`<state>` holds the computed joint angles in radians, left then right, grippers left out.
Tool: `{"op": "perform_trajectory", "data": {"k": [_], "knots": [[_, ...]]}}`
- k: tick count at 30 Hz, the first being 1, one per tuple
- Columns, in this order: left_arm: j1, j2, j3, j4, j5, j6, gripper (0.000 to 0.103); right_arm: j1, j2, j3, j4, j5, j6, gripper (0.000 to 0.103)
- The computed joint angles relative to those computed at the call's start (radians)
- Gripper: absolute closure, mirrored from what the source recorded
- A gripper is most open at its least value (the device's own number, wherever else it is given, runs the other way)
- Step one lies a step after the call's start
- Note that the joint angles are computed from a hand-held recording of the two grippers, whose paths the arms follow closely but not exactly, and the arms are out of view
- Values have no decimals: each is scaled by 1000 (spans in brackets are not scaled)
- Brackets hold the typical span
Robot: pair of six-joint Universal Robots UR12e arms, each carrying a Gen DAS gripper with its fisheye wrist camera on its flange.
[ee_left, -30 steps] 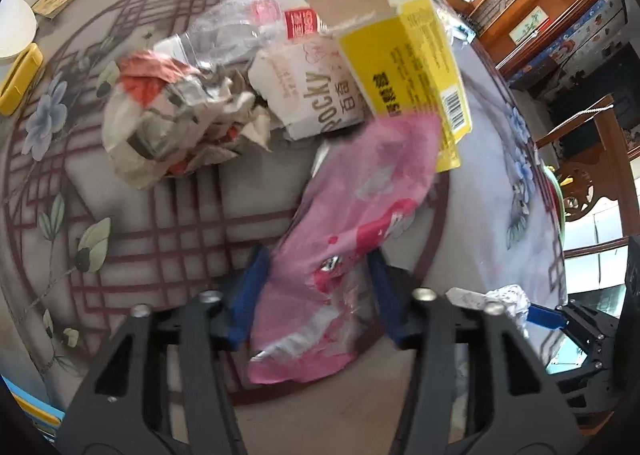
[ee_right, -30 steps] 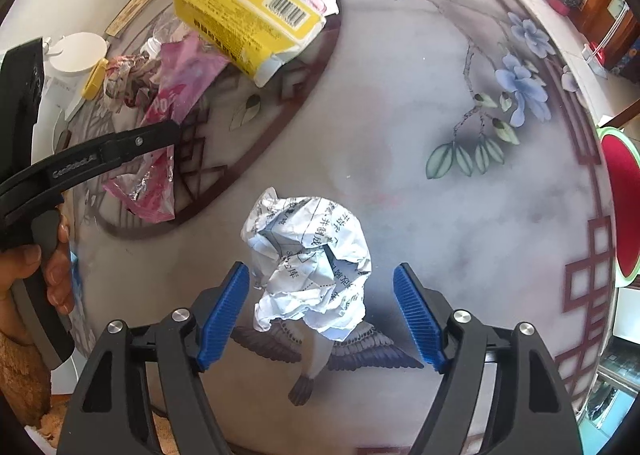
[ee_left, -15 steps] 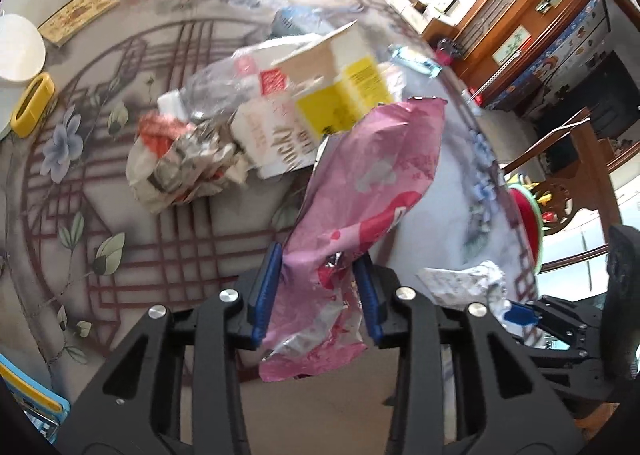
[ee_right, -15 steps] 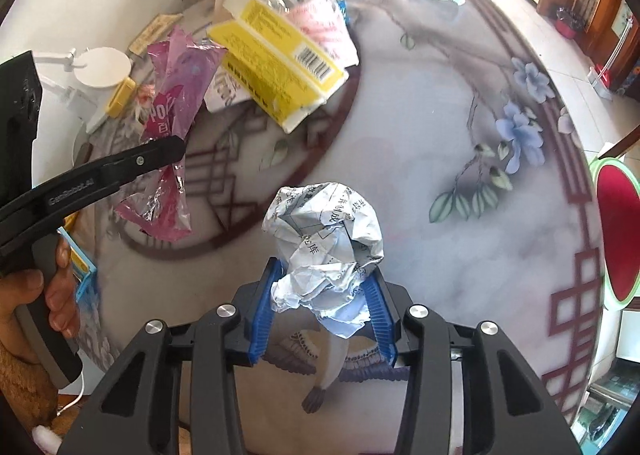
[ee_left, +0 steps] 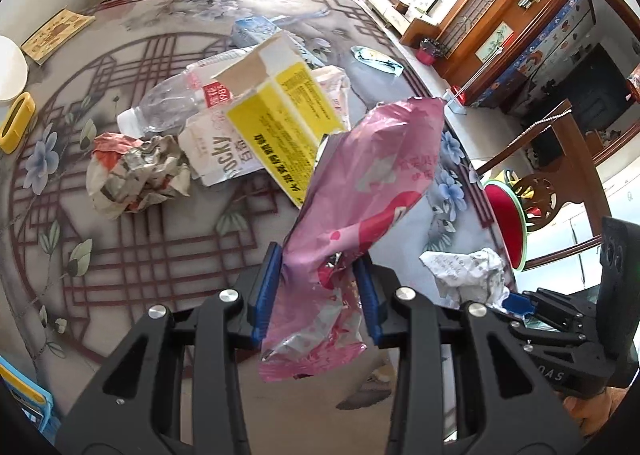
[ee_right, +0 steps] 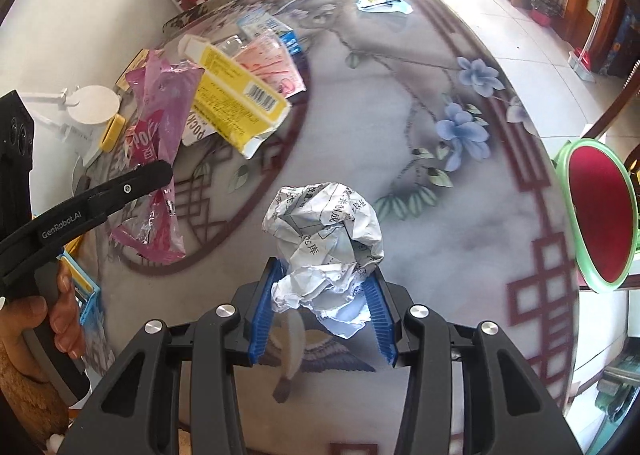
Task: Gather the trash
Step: 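Carry the white paper and pink bag over the red bucket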
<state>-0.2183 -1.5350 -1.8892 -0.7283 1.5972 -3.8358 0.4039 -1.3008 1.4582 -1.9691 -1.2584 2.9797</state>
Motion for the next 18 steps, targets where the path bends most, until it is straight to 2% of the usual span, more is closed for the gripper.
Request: {"op": "perform_trajectory", "data": {"k": [18], "knots": [[-69, -99, 110, -10, 30, -49, 67, -84, 1, -6, 6, 38, -51, 60]]}}
